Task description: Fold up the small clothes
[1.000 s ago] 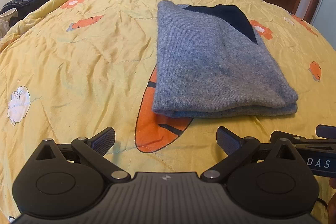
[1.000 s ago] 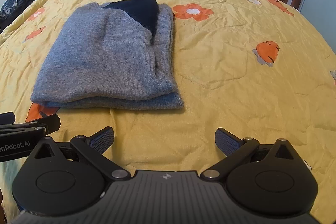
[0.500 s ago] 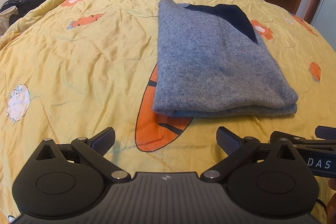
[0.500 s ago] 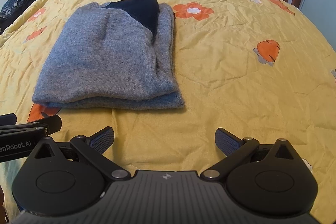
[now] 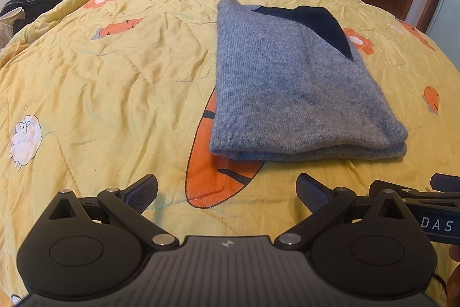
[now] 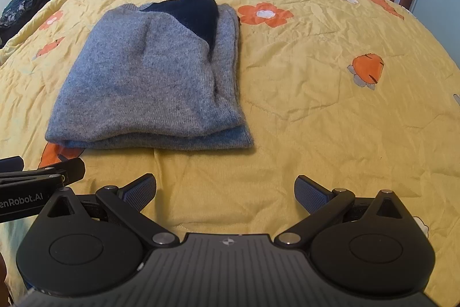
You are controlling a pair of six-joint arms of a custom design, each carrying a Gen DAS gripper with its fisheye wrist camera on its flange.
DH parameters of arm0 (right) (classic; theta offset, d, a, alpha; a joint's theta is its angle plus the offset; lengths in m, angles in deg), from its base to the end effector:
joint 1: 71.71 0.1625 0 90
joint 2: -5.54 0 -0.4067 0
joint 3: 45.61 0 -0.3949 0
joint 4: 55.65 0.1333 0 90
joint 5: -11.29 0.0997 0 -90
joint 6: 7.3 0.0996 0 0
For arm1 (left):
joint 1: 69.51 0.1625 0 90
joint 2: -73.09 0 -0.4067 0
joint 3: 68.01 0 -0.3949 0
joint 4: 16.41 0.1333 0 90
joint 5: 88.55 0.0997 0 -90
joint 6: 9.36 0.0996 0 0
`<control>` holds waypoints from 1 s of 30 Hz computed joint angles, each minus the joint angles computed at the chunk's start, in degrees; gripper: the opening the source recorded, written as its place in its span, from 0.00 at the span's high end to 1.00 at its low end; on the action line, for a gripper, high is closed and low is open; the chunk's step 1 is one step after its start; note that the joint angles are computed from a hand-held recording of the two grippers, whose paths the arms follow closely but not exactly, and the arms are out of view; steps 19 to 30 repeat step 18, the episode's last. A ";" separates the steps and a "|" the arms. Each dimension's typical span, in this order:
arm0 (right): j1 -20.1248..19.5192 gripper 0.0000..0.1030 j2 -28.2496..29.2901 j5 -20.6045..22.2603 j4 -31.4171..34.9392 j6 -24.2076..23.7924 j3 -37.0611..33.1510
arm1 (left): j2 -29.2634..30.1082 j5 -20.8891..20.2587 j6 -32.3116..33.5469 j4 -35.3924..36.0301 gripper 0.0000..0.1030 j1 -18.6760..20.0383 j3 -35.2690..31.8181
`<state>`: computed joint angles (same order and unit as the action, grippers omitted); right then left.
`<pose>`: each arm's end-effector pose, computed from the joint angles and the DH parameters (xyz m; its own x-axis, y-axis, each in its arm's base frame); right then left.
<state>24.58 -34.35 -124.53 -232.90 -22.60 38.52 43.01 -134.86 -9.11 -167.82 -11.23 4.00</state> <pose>0.1399 -0.7041 0.1651 -0.6987 0.2036 0.6858 -0.2742 0.8092 -0.5196 -0.2296 -0.7559 0.0678 -0.7340 0.1877 -0.6527 0.4989 0.8011 -0.3306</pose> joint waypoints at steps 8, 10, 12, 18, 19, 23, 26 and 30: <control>-0.11 0.01 -0.33 0.83 -0.06 0.14 0.48 | -0.23 0.17 6.27 -9.55 0.01 -0.39 3.18; -0.16 0.01 -0.30 0.91 -0.93 -0.47 0.59 | -0.63 -0.63 5.87 -10.03 0.01 -0.41 3.64; -0.04 0.00 0.06 0.34 -1.97 -1.73 0.43 | -0.91 -1.40 4.79 -9.23 0.01 -0.28 3.57; -0.78 0.00 -1.46 3.20 -4.05 -2.44 1.93 | -2.11 -5.47 10.21 -14.22 0.00 0.52 4.43; -0.78 0.00 -1.46 3.20 -4.05 -2.44 1.93 | -2.11 -5.47 10.21 -14.22 0.00 0.52 4.43; -0.78 0.00 -1.46 3.20 -4.05 -2.44 1.93 | -2.11 -5.47 10.21 -14.22 0.00 0.52 4.43; -0.78 0.00 -1.46 3.20 -4.05 -2.44 1.93 | -2.11 -5.47 10.21 -14.22 0.00 0.52 4.43; -0.78 0.00 -1.46 3.20 -4.05 -2.44 1.93 | -2.11 -5.47 10.21 -14.22 0.00 0.52 4.43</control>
